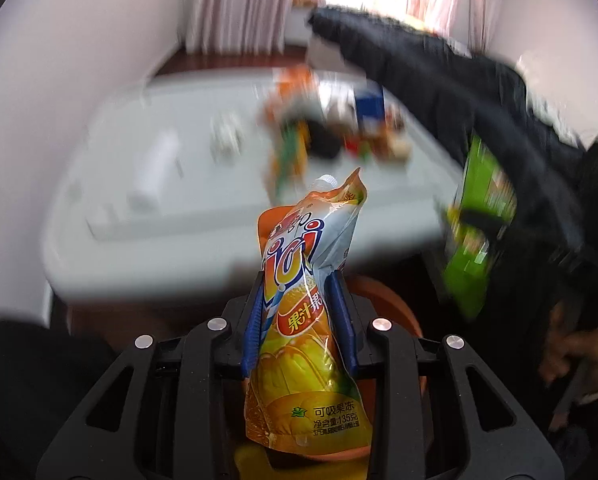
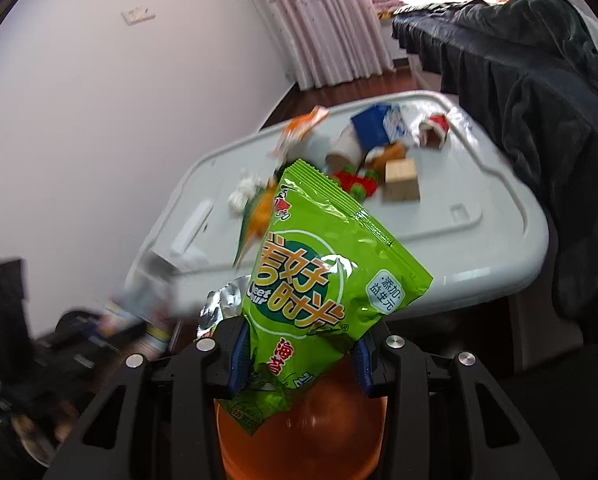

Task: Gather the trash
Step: 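Lower both held items into the orange bucket and open both tools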

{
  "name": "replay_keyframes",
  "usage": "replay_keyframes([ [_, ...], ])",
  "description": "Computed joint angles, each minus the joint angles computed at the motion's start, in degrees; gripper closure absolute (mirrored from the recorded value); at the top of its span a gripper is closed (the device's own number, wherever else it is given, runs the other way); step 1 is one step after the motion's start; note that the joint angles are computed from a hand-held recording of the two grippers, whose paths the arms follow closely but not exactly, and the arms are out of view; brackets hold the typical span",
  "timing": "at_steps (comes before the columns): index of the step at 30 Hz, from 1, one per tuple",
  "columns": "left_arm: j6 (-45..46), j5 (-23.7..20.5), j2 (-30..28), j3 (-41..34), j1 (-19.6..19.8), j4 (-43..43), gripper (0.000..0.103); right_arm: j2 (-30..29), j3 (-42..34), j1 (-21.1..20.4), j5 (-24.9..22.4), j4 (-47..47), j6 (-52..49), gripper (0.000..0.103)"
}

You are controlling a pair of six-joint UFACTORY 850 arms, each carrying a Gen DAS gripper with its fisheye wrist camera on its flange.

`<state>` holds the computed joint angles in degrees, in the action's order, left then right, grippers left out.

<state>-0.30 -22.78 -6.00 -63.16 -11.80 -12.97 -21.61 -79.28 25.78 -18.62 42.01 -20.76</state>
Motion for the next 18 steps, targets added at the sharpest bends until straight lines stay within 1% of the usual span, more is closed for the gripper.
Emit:
replay_keyframes([
  [2, 1.20, -2.11, -0.69, 0.62, -0.44, -2.05, 0.072, 1.21, 1.40, 1.24, -0.58, -8.29, 7.07, 0.062],
  [3, 2.62, -3.50, -1.17, 1.00, -0.36, -3.89, 0.072, 1.51, 1.91, 2.01, -1.36, -13.92, 11.96, 0.062],
  [5, 2.48, -5.80, -2.62, 0.56, -0.26, -4.47, 0.072, 1.43, 2.42, 2.81, -3.32, -18.99, 16.65, 0.062],
  [8, 4.49, -8.76, -5.08, -0.52, 1.02, -8.24, 0.072, 0.06, 2.23, 3.56, -7.51, -20.90, 19.14, 0.062],
  [11, 6.41, -9.59, -5.60, 0.02, 1.88, -11.17, 0.072, -1.56, 1.17, 3.80, -10.54, -20.79, 19.07, 0.061],
  [12, 6.74, -9.90, -5.65, 0.03, 2.02, -11.61, 0.071, -2.21, 0.53, 3.98, -11.45, -21.52, 19.52, 0.058],
  [13, 7.03, -10.49, -5.75, -0.03, 2.19, -11.91, 0.068, -2.57, 0.15, 4.01, -12.18, -21.69, 19.45, 0.054],
  [14, 6.54, -10.84, -5.98, -0.11, 2.04, -11.63, 0.063, -3.02, -0.29, 4.10, -12.81, -22.01, 19.60, 0.047],
  [15, 5.72, -11.06, -6.17, -0.20, 2.05, -11.09, 0.046, -3.28, -0.56, 4.07, -13.24, -22.19, 19.69, 0.038],
  [16, 4.37, -10.53, -6.01, 0.03, 2.01, -10.34, 0.033, -3.44, -0.60, 4.08, -13.35, -22.75, 20.31, 0.031],
  [18, 4.98, -10.02, -5.27, 0.66, 2.56, -11.81, 0.031, -3.46, -0.54, 3.74, -13.45, -22.10, 20.41, 0.030],
])
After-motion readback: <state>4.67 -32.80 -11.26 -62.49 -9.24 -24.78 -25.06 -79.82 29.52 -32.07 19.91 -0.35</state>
